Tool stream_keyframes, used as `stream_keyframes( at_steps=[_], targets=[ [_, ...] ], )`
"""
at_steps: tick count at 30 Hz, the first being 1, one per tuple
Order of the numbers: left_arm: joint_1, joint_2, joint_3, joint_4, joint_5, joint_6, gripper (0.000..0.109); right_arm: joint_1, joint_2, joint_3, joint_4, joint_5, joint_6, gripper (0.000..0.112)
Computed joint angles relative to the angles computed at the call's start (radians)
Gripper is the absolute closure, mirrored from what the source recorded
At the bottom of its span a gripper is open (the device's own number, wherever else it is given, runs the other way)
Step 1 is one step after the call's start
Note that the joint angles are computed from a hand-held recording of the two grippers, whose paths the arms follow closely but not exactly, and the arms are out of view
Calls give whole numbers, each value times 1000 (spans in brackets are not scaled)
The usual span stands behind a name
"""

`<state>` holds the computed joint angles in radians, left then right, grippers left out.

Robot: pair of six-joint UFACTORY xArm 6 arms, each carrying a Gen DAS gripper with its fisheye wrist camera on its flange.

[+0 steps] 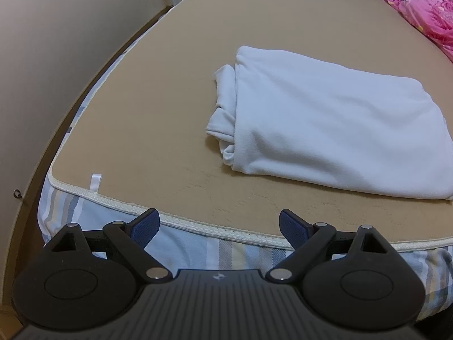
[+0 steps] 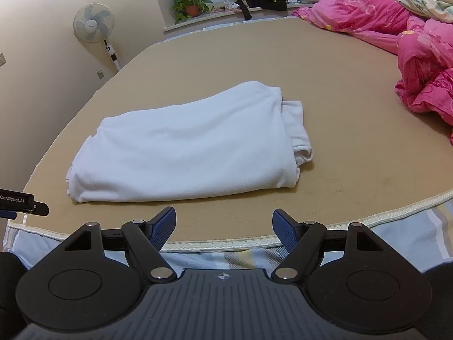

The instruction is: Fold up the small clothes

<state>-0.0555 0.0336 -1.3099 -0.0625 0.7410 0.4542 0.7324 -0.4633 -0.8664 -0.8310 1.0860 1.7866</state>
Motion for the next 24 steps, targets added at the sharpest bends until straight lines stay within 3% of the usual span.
stream_keyframes(
  at_steps=[10,14,18,21,23,24],
  targets=[
    [3,50,-47,16,13,-16,14,-36,24,4,17,5,46,35],
    [8,82,-82,21,19,-34,14,-51,7,48,-79,27,261,27],
    [11,136,-148,40,51,-73,14,-180,-32,135,-84,-72,441,27],
    [16,183,-211,44,90,-108,14,-333,-29,213,-42,-295,449,28],
    [20,213,-248,44,114,-127,14,-396,-14,257,-70,-422,575,25],
    [22,228,-265,45,122,-134,14,-407,-8,267,-136,-440,670,25]
  ],
)
